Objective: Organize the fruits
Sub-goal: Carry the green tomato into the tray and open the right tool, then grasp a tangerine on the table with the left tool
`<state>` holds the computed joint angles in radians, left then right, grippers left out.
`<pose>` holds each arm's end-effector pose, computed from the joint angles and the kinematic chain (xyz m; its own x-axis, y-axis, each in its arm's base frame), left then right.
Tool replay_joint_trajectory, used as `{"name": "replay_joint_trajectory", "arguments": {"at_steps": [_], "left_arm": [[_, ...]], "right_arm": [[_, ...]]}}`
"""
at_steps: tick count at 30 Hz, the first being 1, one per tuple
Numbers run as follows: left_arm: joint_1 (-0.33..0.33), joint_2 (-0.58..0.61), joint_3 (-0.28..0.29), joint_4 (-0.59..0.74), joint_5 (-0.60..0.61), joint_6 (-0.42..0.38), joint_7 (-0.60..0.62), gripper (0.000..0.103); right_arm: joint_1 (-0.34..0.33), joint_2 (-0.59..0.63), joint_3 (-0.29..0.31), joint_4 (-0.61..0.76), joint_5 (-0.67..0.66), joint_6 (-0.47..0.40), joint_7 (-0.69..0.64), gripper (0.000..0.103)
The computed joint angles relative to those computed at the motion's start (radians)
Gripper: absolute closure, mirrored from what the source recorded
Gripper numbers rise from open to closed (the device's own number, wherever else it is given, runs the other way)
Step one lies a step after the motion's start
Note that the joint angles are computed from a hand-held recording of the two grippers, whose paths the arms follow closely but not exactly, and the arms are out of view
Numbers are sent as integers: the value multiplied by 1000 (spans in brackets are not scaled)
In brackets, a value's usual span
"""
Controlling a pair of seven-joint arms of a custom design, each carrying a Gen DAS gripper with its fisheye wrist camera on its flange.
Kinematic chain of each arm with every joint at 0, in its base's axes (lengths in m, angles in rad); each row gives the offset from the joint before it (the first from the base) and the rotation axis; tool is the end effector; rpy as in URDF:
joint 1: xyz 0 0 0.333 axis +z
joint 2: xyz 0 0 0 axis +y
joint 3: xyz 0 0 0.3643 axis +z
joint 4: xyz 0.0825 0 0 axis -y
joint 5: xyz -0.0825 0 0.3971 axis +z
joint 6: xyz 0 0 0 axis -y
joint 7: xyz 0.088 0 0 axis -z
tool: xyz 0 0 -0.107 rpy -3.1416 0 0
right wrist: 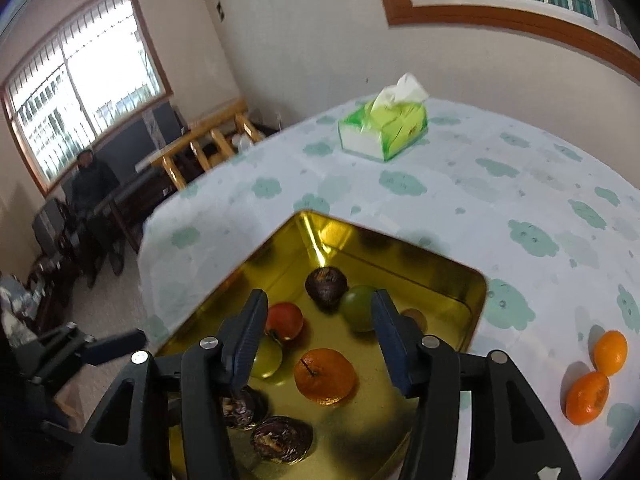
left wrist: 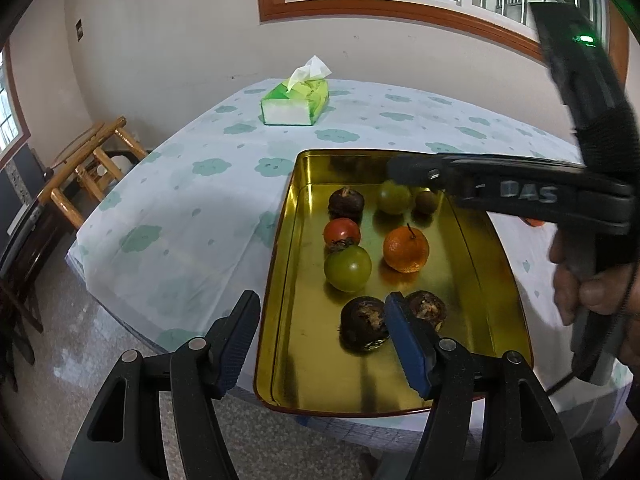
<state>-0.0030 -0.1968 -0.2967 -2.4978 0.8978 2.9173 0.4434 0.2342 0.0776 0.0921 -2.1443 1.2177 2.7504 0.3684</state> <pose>0.4431 -0.1916 0.4422 0.0025 -0.9995 -0.0321 -0.7482 0.0195 -0.6632 0.5715 0.1522 0.4455 0.5438 -0.7999 -0.2537 -0.6703 -0.2321 -0.7049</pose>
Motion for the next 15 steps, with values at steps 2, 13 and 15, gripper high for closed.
{"name": "replay_joint_trajectory", "arguments": {"at_steps": [2, 13, 15], "left_arm": [[-5, 0, -2, 4, -2, -6, 5, 37], [-51, 26, -17, 54, 26, -44, 21, 37], [-71, 40, -17, 71, 25, -54, 34, 37]], "right_arm": [[-7, -25, -3, -21, 64, 4, -51, 47], [-69, -134, -107, -204, 121, 191, -144, 26], [-93, -114, -122, -229, 32, 285, -85, 26]]}}
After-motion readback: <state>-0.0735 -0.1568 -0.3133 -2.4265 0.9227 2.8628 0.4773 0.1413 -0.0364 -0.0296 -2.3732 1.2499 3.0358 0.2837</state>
